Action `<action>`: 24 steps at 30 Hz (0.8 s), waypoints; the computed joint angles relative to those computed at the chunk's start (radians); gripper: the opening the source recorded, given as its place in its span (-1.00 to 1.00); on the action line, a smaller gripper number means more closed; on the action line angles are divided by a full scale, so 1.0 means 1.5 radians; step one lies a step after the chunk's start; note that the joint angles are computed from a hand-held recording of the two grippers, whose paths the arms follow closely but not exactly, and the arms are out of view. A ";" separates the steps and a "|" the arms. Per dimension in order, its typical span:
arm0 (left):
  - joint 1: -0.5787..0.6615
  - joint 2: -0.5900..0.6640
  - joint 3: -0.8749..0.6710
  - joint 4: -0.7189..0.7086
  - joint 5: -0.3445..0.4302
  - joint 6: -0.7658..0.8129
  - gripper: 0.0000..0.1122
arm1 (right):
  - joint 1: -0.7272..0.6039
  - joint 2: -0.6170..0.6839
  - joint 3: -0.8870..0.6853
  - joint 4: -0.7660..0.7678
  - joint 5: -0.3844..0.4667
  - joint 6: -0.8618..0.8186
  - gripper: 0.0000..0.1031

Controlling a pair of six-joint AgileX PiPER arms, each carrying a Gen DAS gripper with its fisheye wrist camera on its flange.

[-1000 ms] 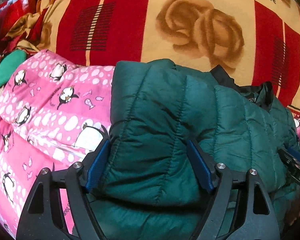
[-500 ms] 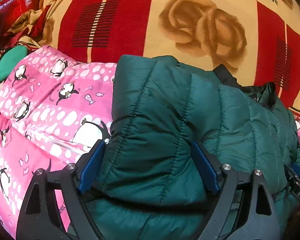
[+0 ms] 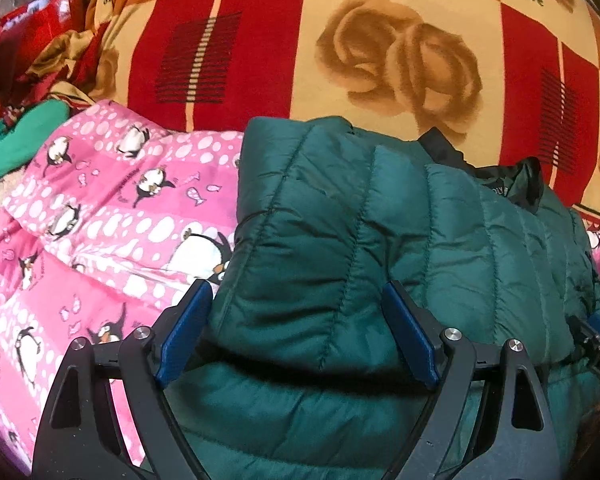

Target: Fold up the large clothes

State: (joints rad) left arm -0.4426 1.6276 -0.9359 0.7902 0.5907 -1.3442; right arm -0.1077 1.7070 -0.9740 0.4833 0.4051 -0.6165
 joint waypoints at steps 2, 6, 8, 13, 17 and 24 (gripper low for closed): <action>-0.018 -0.012 0.005 0.022 0.016 -0.019 0.54 | -0.003 -0.016 0.012 0.015 0.000 -0.010 0.49; -0.049 -0.040 0.016 0.058 0.029 -0.061 0.54 | -0.003 -0.048 0.038 0.016 -0.005 -0.013 0.49; -0.066 -0.051 0.018 0.073 0.035 -0.075 0.54 | -0.007 -0.061 0.053 0.043 -0.010 -0.041 0.49; -0.080 -0.029 -0.003 0.039 0.034 -0.030 0.54 | 0.015 -0.029 0.049 -0.088 -0.043 0.085 0.54; -0.087 -0.019 -0.005 0.014 0.034 -0.017 0.54 | 0.001 -0.041 0.046 -0.068 -0.029 0.072 0.55; -0.149 -0.059 -0.001 0.048 0.083 -0.054 0.54 | -0.037 -0.120 0.091 0.032 -0.003 -0.030 0.55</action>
State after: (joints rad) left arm -0.6668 1.5396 -0.9368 0.8624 0.7153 -1.4259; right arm -0.1633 1.5266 -0.8380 0.5321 0.4012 -0.6617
